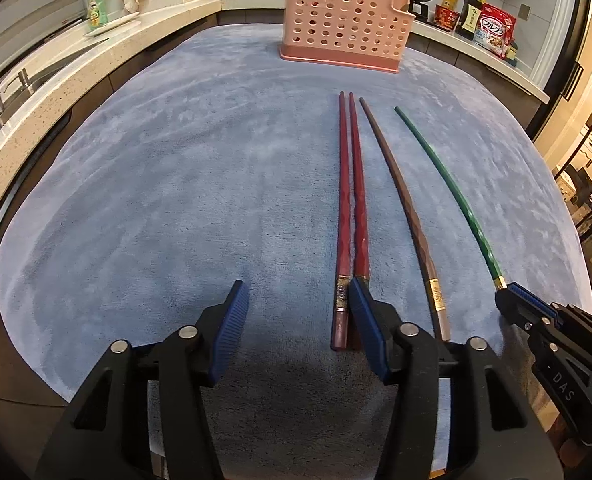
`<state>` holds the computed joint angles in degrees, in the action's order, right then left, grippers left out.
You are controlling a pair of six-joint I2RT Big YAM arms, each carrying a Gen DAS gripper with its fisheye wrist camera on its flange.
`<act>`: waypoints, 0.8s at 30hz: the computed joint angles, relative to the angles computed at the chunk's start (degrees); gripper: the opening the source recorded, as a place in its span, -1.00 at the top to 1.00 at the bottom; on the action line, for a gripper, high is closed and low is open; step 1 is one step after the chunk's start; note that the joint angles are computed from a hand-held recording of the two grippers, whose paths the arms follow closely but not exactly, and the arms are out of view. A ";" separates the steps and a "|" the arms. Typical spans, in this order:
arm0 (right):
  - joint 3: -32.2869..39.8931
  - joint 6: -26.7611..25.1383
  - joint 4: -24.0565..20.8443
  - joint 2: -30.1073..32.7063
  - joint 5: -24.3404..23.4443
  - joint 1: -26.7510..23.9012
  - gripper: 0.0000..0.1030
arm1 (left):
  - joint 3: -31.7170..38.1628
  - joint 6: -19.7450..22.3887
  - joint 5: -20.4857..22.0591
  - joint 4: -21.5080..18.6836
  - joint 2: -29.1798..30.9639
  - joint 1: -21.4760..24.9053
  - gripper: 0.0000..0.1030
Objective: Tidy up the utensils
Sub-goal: 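Grasp a red chopstick with the left tool while the right tool grasps the green chopstick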
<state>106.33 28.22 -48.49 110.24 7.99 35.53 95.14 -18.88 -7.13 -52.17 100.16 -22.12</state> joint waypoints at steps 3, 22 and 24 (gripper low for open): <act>-0.02 0.06 0.00 -0.03 -0.09 -0.01 0.87 | 0.06 0.11 0.56 0.12 0.03 -0.03 0.18; -0.09 0.15 0.30 -0.17 -0.23 0.02 0.87 | -0.26 0.62 1.38 -0.09 -0.14 0.42 0.86; -0.35 0.22 0.57 -0.67 -0.28 0.02 0.87 | -0.16 -0.03 1.98 -0.65 -0.32 0.67 0.87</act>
<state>105.98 28.44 -47.92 109.56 7.71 35.56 94.98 -18.91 -5.15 -52.82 99.84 -21.45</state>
